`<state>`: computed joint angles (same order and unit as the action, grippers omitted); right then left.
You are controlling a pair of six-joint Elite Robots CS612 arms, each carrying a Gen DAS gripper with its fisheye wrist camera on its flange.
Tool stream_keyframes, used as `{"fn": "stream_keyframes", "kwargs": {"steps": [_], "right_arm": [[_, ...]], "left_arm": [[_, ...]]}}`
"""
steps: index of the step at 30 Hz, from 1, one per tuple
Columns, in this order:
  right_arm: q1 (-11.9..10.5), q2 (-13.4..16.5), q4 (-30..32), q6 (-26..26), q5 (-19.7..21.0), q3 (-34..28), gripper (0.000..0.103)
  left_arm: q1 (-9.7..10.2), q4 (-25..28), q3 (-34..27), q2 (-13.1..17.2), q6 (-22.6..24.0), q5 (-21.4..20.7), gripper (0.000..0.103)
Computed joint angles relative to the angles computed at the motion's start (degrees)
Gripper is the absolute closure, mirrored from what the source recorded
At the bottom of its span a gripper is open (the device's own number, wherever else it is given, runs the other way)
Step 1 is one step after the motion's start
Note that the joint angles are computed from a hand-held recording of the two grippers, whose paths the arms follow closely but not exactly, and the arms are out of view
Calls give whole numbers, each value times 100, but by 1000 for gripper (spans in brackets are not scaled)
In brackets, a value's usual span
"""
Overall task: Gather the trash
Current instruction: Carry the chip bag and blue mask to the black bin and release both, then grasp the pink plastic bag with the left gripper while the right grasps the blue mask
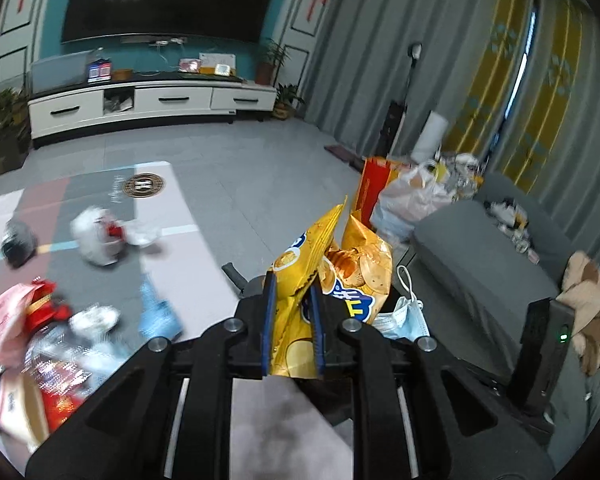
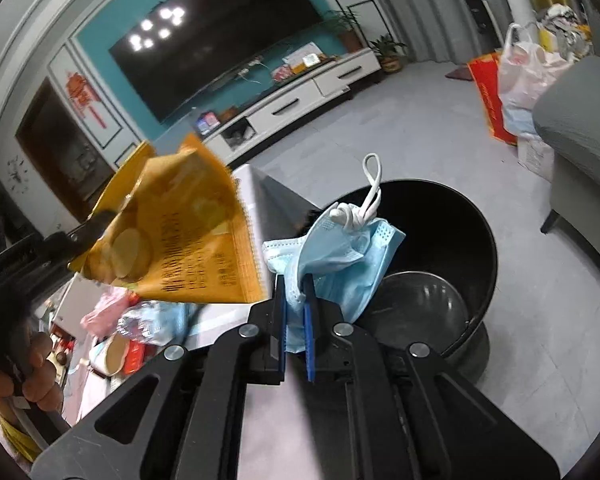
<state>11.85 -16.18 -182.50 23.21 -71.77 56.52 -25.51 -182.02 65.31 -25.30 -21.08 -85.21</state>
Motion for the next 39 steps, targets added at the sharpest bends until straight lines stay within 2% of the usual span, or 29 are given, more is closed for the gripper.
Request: {"fn": "stream_keyframes", "kwargs": {"steps": [4, 5, 6, 7, 8, 10, 13, 15, 18, 21, 26, 29, 33, 35, 39], "right_arm": [[-27, 86, 266, -32, -151, -144, 90], [-28, 91, 275, -30, -177, -147, 88], [-24, 103, 311, -30, -293, -151, 81], [-28, 111, 348, -8, -362, -161, 69], [-47, 131, 364, 42, -362, -180, 64], [-55, 124, 387, 165, -355, -165, 60], [-76, 52, 252, 207, -319, 15, 59], [-77, -16, 202, 201, -280, 142, 58], [-63, -152, 96, 159, -185, 403, 57], [-32, -265, -36, 107, -66, 619, 48], [123, -454, 104, -240, -5, 856, 46], [222, -532, 193, -504, 84, 911, 38], [347, -580, 422, -879, 290, 887, 37], [423, -590, 586, -1136, 393, 828, 37], [577, -602, 840, -1501, 487, 745, 37]], "left_arm": [[-88, 680, -635, 349, 196, 117, 84], [-105, 832, -772, 430, 217, 128, 77], [-110, 904, -834, 469, 214, 109, 61], [-122, 1027, -958, 541, 217, 94, 53], [-138, 1096, -1046, 597, 236, 117, 46], [-134, 1139, -1052, 616, 287, 76, 45], [-131, 998, -820, 519, 339, 65, 30], [-116, 885, -588, 410, 272, 53, 26], [-106, 725, -65, 153, 173, 164, 14], [-96, 526, 553, -140, 98, 237, 10], [-73, 408, 1514, -591, -271, 572, 7], [-24, 164, 2099, -840, -615, 670, 6], [22, -138, 2902, -1173, -1069, 1253, 5], [80, -284, 3319, -1336, -1439, 1467, 5], [221, -464, 3917, -1562, -2229, 1627, 5]]}}
